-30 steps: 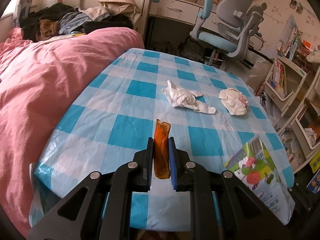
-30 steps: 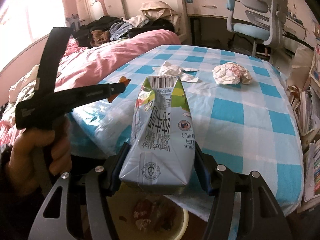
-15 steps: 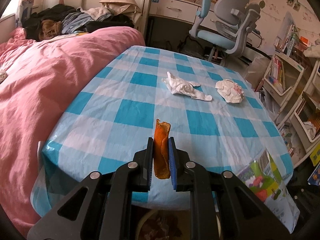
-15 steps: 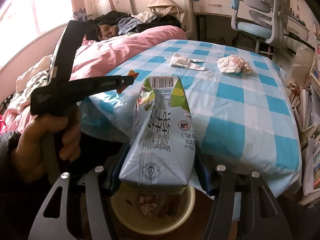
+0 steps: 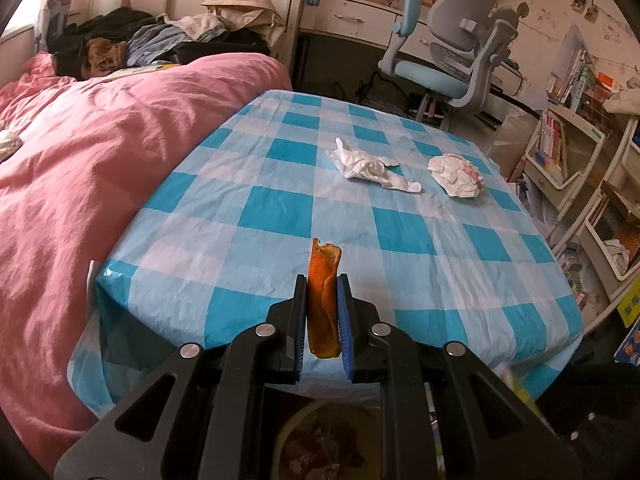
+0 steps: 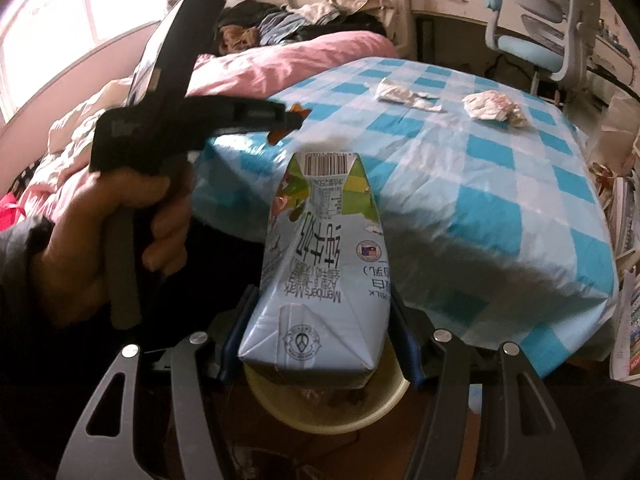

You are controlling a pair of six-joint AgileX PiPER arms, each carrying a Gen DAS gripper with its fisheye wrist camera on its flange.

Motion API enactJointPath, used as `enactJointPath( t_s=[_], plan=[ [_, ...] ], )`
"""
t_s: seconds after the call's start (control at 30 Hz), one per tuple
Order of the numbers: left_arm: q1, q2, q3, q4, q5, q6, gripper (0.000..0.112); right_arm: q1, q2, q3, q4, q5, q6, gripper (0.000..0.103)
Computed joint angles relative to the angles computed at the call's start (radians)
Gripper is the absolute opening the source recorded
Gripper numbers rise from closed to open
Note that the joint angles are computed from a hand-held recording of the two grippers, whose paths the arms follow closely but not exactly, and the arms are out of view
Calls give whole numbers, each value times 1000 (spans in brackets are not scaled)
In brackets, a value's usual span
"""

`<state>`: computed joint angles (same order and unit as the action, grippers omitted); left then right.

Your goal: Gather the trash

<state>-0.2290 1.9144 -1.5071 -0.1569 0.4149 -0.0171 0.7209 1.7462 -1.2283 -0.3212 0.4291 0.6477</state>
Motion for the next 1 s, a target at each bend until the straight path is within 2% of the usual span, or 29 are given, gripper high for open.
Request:
enactJointPath(
  t_s=[0.07,0.23,0.33,0.57,0.7,0.73,0.77,0.83,1.0],
  plan=[
    [0,-1,2,-3,0,4,14,6,10,-5,22,8,-25,60],
    [4,-69,115,-84,-38,85,14,5,47,-30,92,35,-87,60],
    [-3,-112,176,-116,-36,109,14,-5,64,-37,125,38,-101,60],
    [-45,-162,253,-14,52,-24,14,-26,111,-72,145,96,-69,63],
    [-48,-152,259,-45,127,6,18,-30,98,-55,86,97,28,69],
    [-52,-153,264,-32,125,-3,26,-30,94,-50,68,98,57,70],
    [-55,-156,269,-15,119,-16,40,-28,90,-47,48,101,87,71],
    [-57,-176,293,31,84,-65,59,-27,95,-52,21,108,119,72],
    [-39,-211,340,23,0,-82,74,-3,89,-61,-74,103,189,77]
  ],
)
